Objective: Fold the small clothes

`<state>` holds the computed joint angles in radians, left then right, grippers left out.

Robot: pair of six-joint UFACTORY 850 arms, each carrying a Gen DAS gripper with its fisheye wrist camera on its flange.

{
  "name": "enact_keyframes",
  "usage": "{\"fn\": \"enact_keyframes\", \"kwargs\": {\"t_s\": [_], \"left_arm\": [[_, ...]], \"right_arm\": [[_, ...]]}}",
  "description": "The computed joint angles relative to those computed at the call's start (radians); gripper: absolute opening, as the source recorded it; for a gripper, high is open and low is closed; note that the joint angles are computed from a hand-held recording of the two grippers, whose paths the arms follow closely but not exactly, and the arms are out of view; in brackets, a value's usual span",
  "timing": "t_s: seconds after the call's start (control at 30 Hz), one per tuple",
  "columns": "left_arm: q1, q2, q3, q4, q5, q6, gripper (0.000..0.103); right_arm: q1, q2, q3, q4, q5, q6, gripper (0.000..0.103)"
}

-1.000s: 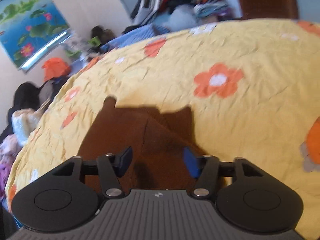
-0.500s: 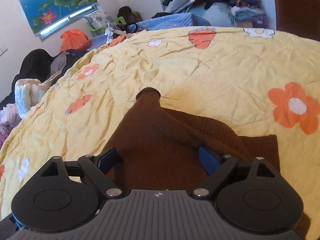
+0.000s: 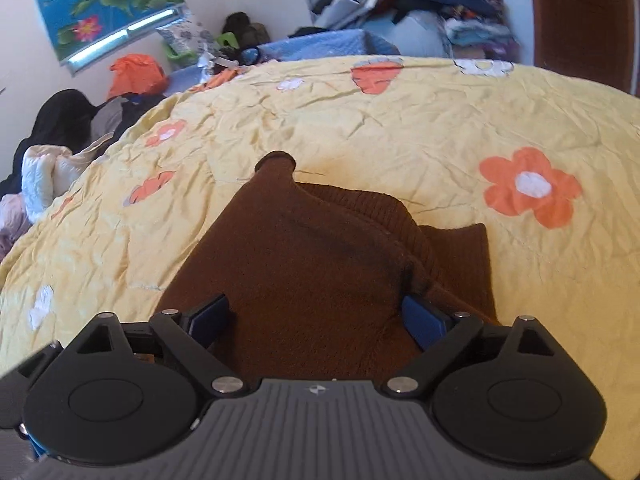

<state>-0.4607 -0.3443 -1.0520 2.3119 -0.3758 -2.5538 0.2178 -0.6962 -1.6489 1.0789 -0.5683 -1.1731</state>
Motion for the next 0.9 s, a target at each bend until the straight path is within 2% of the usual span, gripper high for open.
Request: {"fn": "enact_keyframes", "kwargs": {"t_s": [0.07,0.13,0.2,0.27,0.33,0.37,0.43,0.57,0.63,0.67,0.7,0.73,0.8,0.9], "left_arm": [[0.008,0.026,0.026,0.018,-0.007,-0.021,0.103],[0.018,0.043,0.041,0.006,-0.033,0.001,0.103],[0.034,0.040,0.037,0.002,-0.061,0.015,0.103],[0.052,0.015,0.015,-0.027,-0.077,0.017,0.103],[0.068,-0.016,0.001,-0.020,-0.076,-0.037,0.103],[0.081,-0.018,-0.007,0.005,-0.033,-0.092,0.103],[0.078,-0.011,0.001,-0.006,-0.055,-0.109,0.103],[0.060,-0.008,0.009,-0.061,-0.104,-0.035,0.103],[0.061,-0.007,0.010,-0.063,-0.103,-0.029,0.103],[0.065,-0.007,0.011,-0.053,-0.096,-0.043,0.103],[0.069,-0.006,0.012,-0.041,-0.087,-0.061,0.103],[0.074,-0.005,0.012,-0.024,-0.077,-0.084,0.103],[0.084,-0.002,0.016,0.016,-0.058,-0.139,0.103],[0.098,-0.002,0.015,0.092,-0.027,-0.223,0.103]], "right_arm": [[-0.013,0.037,0.037,0.045,-0.009,-0.012,0.090],[-0.039,0.077,0.088,0.160,-0.032,-0.115,0.094],[-0.062,0.103,0.117,0.222,-0.015,-0.168,0.094],[-0.081,0.098,0.106,0.225,0.012,-0.142,0.094],[-0.094,0.081,0.079,0.219,0.023,-0.093,0.090],[-0.096,0.066,0.056,0.201,0.016,-0.066,0.087],[-0.093,0.045,0.026,0.211,0.002,-0.104,0.083],[-0.057,-0.015,-0.066,0.090,-0.005,-0.087,0.065],[-0.036,-0.067,-0.142,-0.042,-0.012,0.003,0.063],[-0.024,-0.095,-0.182,-0.140,-0.019,0.069,0.056],[-0.012,-0.124,-0.218,-0.235,-0.022,0.135,0.040],[-0.002,-0.142,-0.236,-0.289,-0.026,0.162,0.040],[0.000,-0.133,-0.229,-0.286,-0.031,0.134,0.023],[-0.021,-0.101,-0.200,-0.183,-0.034,0.059,0.020]]}}
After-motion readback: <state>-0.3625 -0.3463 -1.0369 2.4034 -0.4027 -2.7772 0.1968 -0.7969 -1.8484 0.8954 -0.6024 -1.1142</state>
